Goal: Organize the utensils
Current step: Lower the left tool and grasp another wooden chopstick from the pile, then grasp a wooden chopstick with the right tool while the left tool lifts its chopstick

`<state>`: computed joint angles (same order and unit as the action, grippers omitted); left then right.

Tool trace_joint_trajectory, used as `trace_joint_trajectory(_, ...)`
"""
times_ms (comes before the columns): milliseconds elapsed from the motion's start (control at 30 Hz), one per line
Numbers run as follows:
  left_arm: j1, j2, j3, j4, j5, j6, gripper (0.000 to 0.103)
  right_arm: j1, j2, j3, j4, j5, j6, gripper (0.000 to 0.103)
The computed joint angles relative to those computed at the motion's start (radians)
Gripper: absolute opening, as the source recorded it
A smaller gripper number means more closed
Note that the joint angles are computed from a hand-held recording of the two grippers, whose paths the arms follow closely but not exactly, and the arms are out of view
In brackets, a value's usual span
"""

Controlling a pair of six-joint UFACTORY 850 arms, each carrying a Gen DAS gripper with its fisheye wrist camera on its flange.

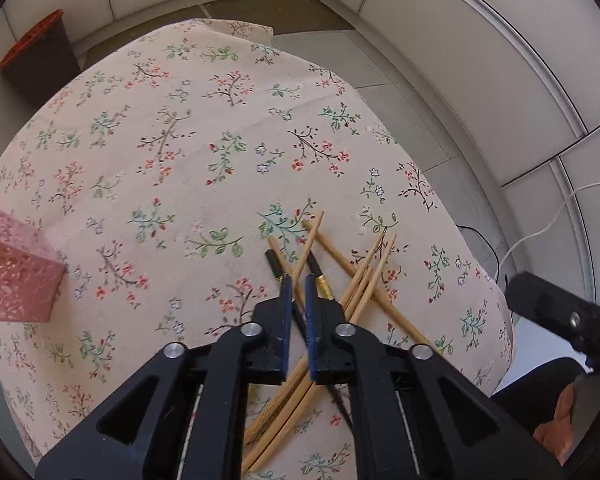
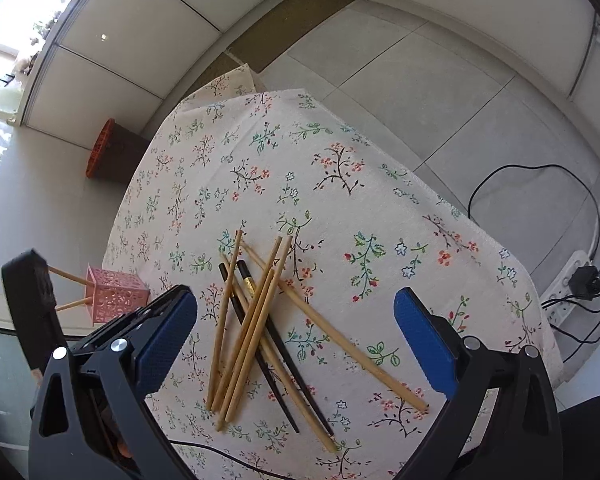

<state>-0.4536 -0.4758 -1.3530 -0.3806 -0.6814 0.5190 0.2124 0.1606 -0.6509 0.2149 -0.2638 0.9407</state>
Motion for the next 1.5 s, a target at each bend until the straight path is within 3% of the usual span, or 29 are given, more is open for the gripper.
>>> trace_joint_trajectory(67,-0.007,-0.038,-0.034,0.020,-0.008,-0.032,0.024,-0.018,0.012,0.008,0.015,-0.014,-0.023,0.096)
trace_joint_trajectory(167,-0.022,-0.090,-0.077,0.067,-0.014,-0.079,0.024,-0.044,0.027,0.023,0.004,-0.023,-0.022,0.096)
trace_joint_trajectory(400,-0.022,-0.140,-0.119,0.073,-0.017,-0.077,0.024,-0.082,-0.002,0.034,0.175,-0.004,-0.199,0.096)
trace_joint_trajectory(500,-0.036,-0.146,-0.124,0.103,0.003,-0.096,0.019,-0.076,-0.011,0.031,0.198,-0.004,-0.225,0.096)
trace_joint_trajectory(533,-0.043,-0.147,-0.123,0.123,0.011,-0.105,0.009,-0.074,-0.014,0.030,0.197,-0.006,-0.225,0.096)
trace_joint_trajectory(633,-0.053,-0.131,-0.096,0.168,0.058,-0.138,0.008,-0.065,-0.016,0.026,0.156,-0.009,-0.181,0.096)
trace_joint_trajectory(833,-0.012,-0.017,0.018,0.057,0.141,-0.044,0.005,-0.048,-0.045,0.001,0.125,-0.016,-0.147,0.096)
trace_joint_trajectory(1133,0.138,0.265,0.249,-0.343,0.173,0.304,0.004,0.001,-0.212,-0.146,0.135,-0.002,-0.193,0.096)
trace_joint_trajectory(1233,0.185,0.335,0.298,-0.440,0.170,0.397,0.004,0.012,-0.284,-0.215,0.119,-0.014,-0.208,0.084)
trace_joint_trajectory(1367,0.239,0.400,0.341,-0.544,0.153,0.501,0.004,0.001,-0.355,-0.271,0.295,-0.038,-0.401,0.059)
trace_joint_trajectory(1500,0.279,0.420,0.355,-0.627,0.120,0.568,0.004,-0.002,-0.390,-0.285,0.388,-0.030,-0.491,0.050)
